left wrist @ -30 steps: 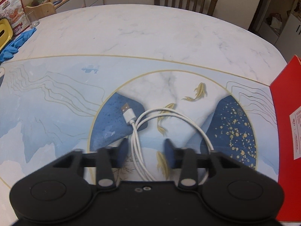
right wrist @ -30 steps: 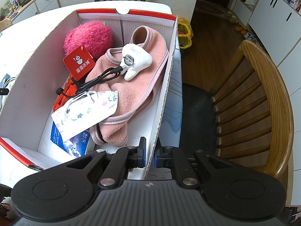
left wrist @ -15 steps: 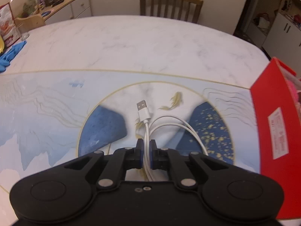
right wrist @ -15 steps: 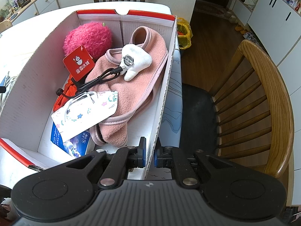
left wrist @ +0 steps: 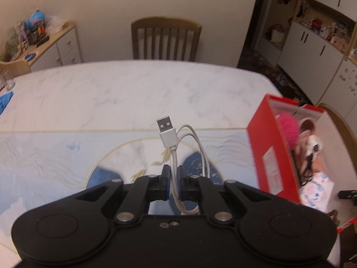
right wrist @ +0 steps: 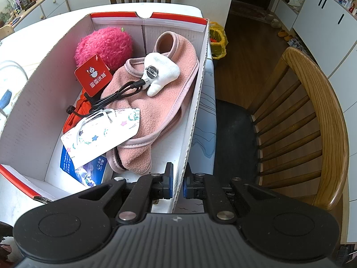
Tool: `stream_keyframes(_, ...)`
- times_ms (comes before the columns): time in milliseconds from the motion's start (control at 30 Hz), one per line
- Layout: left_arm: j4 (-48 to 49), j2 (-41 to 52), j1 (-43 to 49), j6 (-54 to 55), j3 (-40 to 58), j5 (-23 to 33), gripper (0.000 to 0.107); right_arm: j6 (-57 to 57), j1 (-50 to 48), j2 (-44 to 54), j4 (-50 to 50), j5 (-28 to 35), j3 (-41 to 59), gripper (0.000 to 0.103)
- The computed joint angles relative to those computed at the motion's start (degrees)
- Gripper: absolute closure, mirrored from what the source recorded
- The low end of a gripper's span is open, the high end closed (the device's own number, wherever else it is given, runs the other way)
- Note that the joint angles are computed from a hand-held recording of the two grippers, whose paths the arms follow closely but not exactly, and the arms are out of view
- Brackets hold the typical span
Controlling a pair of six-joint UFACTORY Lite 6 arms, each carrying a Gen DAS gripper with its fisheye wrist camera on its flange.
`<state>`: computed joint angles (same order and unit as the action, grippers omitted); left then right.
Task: Organize objects
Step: 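Carry the white cable into the shoebox and open the left gripper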
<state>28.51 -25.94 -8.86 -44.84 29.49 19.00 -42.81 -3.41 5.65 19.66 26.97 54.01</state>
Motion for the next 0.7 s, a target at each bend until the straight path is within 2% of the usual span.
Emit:
stream_keyframes(267,2.0,-3.9,-8.1,-2.8,5.6,4.0,0.104,-0.1,0.0,0.0,0.1,0.0,-0.1,0.095)
stream_keyframes(467,5.3,-3.0,-15.6,-7.1,12.1,5.3,0.104,-0.2,-0.1,0.0,0.2,0.0,-0.1,0.094)
stream_keyframes(700,0.2,2.8,-20.3,-1.7,18.8,0.9,0.104,-0.3,-0.1,-0.2,0.3,-0.1,-0.2,0.094)
